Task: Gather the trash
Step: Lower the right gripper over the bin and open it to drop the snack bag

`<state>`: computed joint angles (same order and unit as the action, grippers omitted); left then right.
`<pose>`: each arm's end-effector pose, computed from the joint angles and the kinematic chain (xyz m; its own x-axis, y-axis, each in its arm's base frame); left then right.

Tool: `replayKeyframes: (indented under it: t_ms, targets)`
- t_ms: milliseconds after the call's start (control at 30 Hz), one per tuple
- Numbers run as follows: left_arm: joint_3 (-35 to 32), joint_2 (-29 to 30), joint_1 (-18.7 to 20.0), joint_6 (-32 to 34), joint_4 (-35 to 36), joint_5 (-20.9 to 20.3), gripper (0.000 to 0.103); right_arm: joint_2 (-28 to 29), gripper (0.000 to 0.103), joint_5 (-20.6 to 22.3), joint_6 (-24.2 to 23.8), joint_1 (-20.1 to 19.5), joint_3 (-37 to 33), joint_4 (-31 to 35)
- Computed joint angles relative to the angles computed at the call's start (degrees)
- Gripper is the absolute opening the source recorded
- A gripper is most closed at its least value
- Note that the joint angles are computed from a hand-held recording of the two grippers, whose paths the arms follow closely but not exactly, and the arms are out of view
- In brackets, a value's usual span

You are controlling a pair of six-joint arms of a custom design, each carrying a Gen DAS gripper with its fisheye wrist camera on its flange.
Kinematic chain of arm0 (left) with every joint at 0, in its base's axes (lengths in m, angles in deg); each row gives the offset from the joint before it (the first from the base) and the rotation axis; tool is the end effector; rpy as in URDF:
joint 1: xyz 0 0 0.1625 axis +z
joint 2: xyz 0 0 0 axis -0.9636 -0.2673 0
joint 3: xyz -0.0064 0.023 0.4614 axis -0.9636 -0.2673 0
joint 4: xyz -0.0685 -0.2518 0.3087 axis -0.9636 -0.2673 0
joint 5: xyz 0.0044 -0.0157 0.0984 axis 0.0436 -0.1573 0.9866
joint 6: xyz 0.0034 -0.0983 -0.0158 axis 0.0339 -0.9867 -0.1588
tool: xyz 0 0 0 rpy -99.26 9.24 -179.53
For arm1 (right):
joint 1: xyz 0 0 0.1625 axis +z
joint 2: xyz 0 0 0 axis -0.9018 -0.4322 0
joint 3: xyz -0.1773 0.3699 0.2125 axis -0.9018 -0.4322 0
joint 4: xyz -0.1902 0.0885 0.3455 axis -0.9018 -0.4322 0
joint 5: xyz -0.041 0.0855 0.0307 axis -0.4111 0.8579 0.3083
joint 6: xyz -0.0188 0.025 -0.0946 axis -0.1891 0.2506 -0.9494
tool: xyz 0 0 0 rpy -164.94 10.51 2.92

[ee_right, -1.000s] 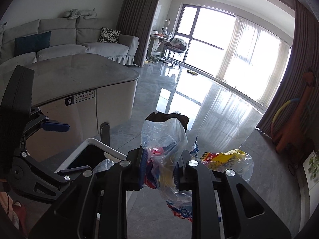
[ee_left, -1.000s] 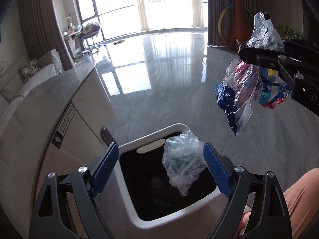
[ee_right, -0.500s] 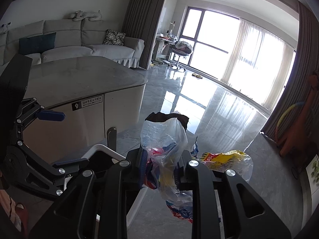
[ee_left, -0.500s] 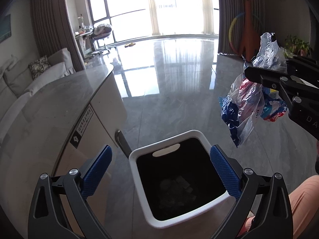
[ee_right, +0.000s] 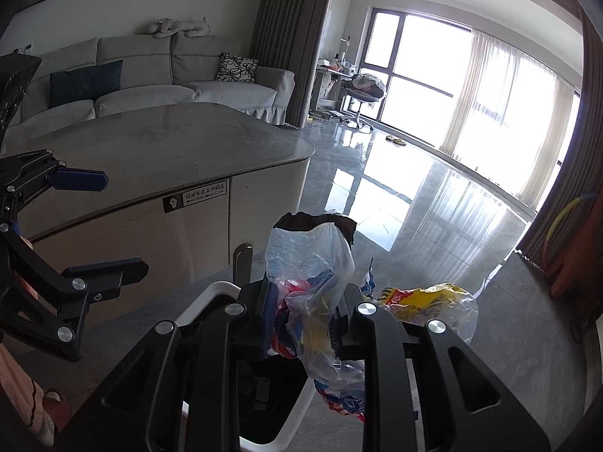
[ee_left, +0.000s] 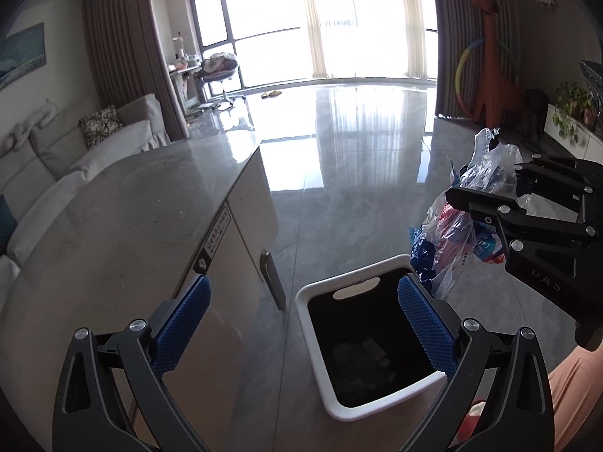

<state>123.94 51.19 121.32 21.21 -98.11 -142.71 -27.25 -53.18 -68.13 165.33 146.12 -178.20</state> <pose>-0.3873 -0.6666 0.0983 -0.3071 0.7961 -0.5214 0.9499 0.2897 -0.1172 0.1657 -0.5553 0.3136 -0.5351 0.2914 0.7929 -0.5651 0.5743 -0.5924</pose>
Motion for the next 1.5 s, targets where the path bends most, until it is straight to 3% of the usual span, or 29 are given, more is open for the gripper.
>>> replayKeyframes:
  t_ms: [233,467,600,700,900,1000,1267,1500]
  targets:
    - [-0.4,-1.6,1.0,0.7,-0.9,1.2,0.099,2.2,0.025,1.4,6.2,-1.3,-1.9,4.9]
    - [-0.6,-2.8,1.7,1.0,-1.1,1.9,0.099,4.9,0.029,0.0,9.7,-2.3,-3.9,10.1]
    - [-0.6,-3.1,1.9,0.9,-1.2,2.2,0.099,5.3,0.039,-0.9,12.8,-2.9,-3.9,13.6]
    - [-0.6,-3.4,2.1,1.0,-1.2,2.2,0.099,5.2,0.053,-1.5,15.0,-3.3,-3.7,16.3]
    - [-1.0,-3.7,2.5,0.7,-0.4,2.4,0.099,6.6,0.082,-2.5,12.5,-3.0,-4.1,12.4]
    - [-1.1,-3.8,2.5,0.3,-0.3,2.3,0.099,7.8,0.099,-2.6,8.7,-2.3,-5.1,7.1]
    - [-1.0,-4.2,2.5,-0.2,-2.2,2.4,0.099,8.2,0.099,-1.4,2.1,0.9,-7.1,-0.2]
    - [-0.3,-5.4,2.6,-0.2,-3.5,3.1,0.099,8.4,0.099,-0.2,-0.4,3.0,-9.2,-1.0]
